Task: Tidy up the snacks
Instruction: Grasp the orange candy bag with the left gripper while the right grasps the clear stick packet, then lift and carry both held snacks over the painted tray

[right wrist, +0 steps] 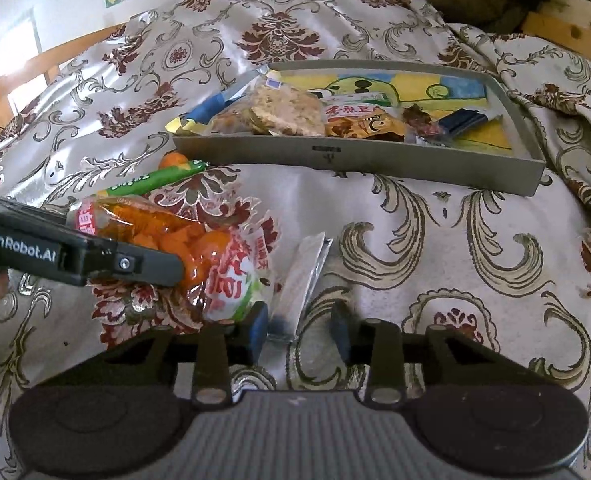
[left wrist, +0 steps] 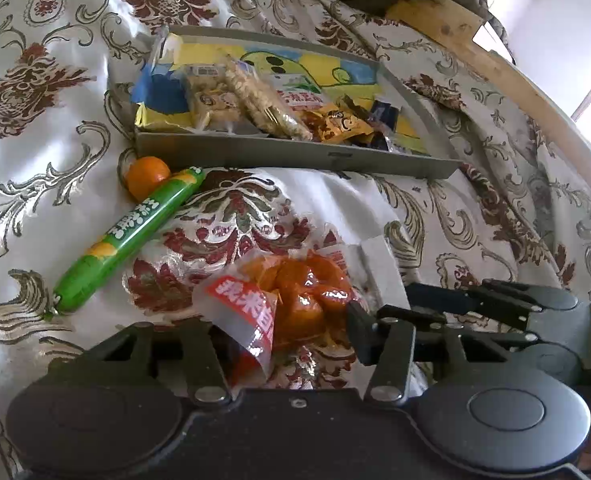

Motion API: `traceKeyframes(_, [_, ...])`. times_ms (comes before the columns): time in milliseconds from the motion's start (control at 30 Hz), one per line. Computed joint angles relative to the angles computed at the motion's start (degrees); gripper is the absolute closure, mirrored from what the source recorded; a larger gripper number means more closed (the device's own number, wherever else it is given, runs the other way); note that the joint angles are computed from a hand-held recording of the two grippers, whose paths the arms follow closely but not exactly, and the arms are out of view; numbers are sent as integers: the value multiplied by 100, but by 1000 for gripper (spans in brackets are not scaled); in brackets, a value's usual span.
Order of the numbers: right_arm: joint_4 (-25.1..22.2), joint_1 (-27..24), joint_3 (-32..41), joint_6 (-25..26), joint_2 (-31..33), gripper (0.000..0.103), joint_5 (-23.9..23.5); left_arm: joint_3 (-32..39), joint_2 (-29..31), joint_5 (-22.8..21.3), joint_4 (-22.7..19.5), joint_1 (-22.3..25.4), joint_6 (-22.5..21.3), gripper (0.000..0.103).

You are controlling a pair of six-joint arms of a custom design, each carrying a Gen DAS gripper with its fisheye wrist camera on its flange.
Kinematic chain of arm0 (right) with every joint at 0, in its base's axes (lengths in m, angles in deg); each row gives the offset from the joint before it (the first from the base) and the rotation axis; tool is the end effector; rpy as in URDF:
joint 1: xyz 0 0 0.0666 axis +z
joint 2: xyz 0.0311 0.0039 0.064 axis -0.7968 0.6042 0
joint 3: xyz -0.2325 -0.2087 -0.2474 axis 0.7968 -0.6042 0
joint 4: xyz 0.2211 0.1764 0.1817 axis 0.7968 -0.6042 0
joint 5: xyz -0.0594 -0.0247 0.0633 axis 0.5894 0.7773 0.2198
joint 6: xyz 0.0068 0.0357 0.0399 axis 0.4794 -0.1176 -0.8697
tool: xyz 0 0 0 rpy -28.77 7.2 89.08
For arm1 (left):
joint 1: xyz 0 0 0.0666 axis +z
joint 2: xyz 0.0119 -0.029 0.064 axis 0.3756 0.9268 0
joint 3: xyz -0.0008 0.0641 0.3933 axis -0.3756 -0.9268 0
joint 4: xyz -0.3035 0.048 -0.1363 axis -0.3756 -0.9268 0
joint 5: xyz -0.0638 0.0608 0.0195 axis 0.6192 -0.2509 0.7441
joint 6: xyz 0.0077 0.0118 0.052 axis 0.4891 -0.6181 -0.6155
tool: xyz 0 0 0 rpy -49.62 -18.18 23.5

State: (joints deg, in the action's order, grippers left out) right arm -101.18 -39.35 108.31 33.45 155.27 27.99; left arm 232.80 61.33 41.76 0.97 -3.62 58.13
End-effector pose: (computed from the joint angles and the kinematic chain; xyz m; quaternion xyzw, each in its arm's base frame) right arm 0.5776 0.1373 0.3290 -0.0431 0.9243 0.0614 0.3742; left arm 0.6627 -0.3319 0.3495 0.1769 0.9102 -0.2527 0.2765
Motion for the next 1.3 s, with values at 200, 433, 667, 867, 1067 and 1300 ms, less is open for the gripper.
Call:
traceKeyframes(200, [-18, 2, -5, 13, -22, 84, -70, -331, -174, -44, 209, -22, 46, 59])
traceKeyframes(433, [130, 86, -149, 130, -209, 99, 74, -966, -565, -96, 499, -46, 329, 70])
traceKeyframes(667, [586, 72, -519, -13, -565, 99, 132, -2248, -1346, -535, 1599, -69, 675, 71])
traceKeyframes(867, [1194, 29, -822, -101, -865, 99, 230, -2970, -1818, -843, 2663, -109, 1063, 71])
traceKeyframes(1067, [1736, -21, -897, -79, -967, 99, 441, -3319, -2007, -1581, 3740, -243, 1137, 71])
traceKeyframes(1300, [1699, -160, 145, 499, -422, 99, 367, -1980, -1237, -2096, 4043, -265, 1026, 71])
